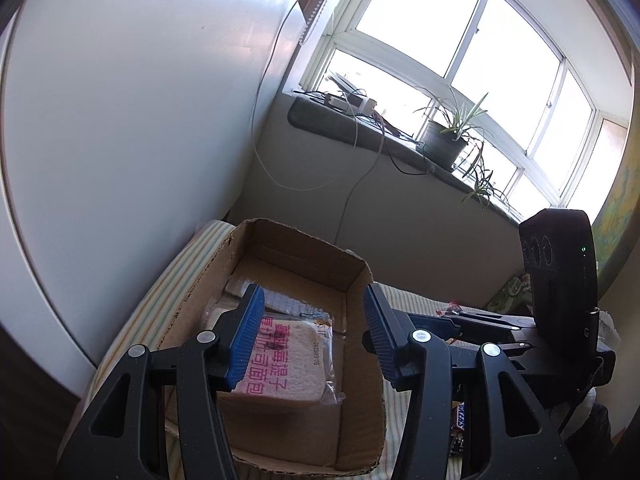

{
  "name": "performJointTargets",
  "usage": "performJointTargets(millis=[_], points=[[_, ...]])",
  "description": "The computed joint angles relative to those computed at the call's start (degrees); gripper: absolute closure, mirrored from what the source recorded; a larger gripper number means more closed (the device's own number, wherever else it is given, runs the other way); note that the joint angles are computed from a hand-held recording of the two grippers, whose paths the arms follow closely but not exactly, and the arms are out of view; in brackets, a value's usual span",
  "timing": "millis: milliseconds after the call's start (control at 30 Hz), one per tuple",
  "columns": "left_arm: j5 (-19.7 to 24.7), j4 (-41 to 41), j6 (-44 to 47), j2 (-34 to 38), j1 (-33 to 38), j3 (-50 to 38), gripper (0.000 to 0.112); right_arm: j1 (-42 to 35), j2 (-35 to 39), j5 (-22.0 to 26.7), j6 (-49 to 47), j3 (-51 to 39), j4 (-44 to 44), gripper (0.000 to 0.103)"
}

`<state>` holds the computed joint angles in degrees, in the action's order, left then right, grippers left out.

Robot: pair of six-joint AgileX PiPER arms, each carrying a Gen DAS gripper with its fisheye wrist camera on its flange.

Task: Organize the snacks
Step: 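Carry the bread loaf into the box and open the right tool, then grasp the yellow egg snack with the left tool while the right tool grasps the dark pastry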

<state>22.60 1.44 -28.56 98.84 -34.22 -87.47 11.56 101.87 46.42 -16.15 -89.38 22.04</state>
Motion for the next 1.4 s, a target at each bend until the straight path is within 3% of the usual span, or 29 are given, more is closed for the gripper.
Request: performJointTargets(millis=[400,500,667,1100,1400], points=[[1.8,-0.9,3.8,1.9,-4.5,-3.8,0.063,-6.3,-7.9,-2.9,-3.6,9.0,-0.9,0.053],[2.9,-1.3,5.2,3.1,-6.3,-5.7,0.063,-9.4,-11.1,-4.5,-5.1,12.8,-1.4,0.043],[5.0,-3.1,8.8,5.6,-9.4,-9.0,0.063,-15.7,-14.4,-5.6,-8.1,18.4,-0.5,0.042],[14.8,-10.2,16.8,15.4,-13.8,-21.1,0.063,-30.4,-15.0,-4.3,-19.3,25.7,6.5,0.042],[23.6,-12.2,18.9,24.2,-15.8,-32.4,0.063,-29.7,-10.1,0.9,-23.6,20.6,11.2,0.042]])
